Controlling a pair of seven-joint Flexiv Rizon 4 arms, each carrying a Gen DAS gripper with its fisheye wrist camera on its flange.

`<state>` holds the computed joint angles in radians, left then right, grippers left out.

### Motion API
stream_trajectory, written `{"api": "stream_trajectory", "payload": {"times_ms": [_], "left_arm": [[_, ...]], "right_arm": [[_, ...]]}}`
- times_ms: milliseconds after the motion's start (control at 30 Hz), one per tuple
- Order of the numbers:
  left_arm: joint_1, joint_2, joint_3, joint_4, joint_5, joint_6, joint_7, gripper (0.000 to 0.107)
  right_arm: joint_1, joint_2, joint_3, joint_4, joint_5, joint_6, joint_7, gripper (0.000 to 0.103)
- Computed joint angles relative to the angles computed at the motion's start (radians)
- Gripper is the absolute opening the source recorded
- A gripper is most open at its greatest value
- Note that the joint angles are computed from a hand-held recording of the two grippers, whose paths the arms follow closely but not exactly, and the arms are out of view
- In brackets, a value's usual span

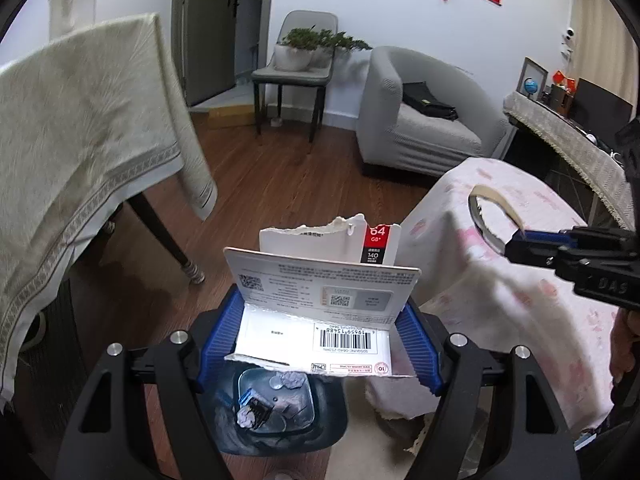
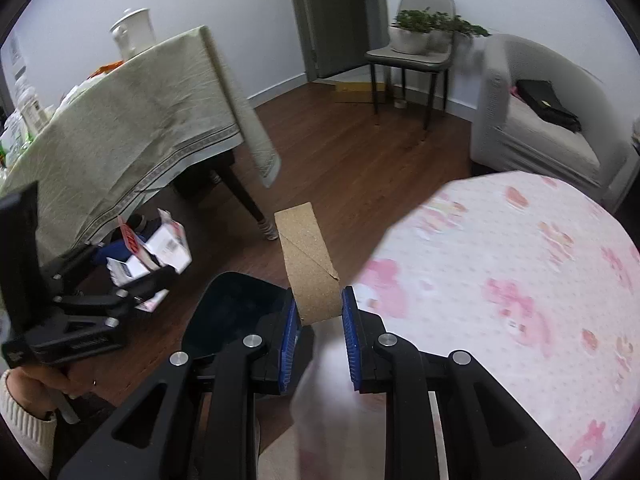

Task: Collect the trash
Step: 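Carry the card box and cardboard strip over the teal bin with both tools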

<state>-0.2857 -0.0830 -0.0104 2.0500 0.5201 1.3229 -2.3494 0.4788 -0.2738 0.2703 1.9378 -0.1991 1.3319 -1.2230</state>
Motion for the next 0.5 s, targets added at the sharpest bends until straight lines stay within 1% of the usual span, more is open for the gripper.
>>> {"api": "stream_trajectory", "payload": {"times_ms": [67,133,200,300,500], "left_arm": [[0.013,-0.005,0.004,0.03,-0.034,0.013,0.023,0.077],[0.028,-0.012,0.004,0.067,-0.095,0.043,0.065,0.077],[0.023,-0.022,0.017,0.065,-0.076,0.019,0.058,0.077],[0.034,-0.039,0.02,0.098,-0.117,0.04,0.089,0.077],[0.024,-0.078,0.047,0.124,-0.12,0.021,0.11,0.077]], "right_arm": [[0.01,-0.01,0.006,-0.012,0.001,-0.001,0.001,0.022],[0.02,-0.023,0.01,-0.029,-0.001,-0.006,0.002,0.022],[0.03,-0.036,0.012,-0.044,-0.002,-0.008,0.004,0.022],[0.045,-0.058,0.013,-0.067,-0.004,-0.017,0.009,0.022],[0.074,-0.103,0.019,-0.115,-0.005,-0.04,0.018,0.022]]}}
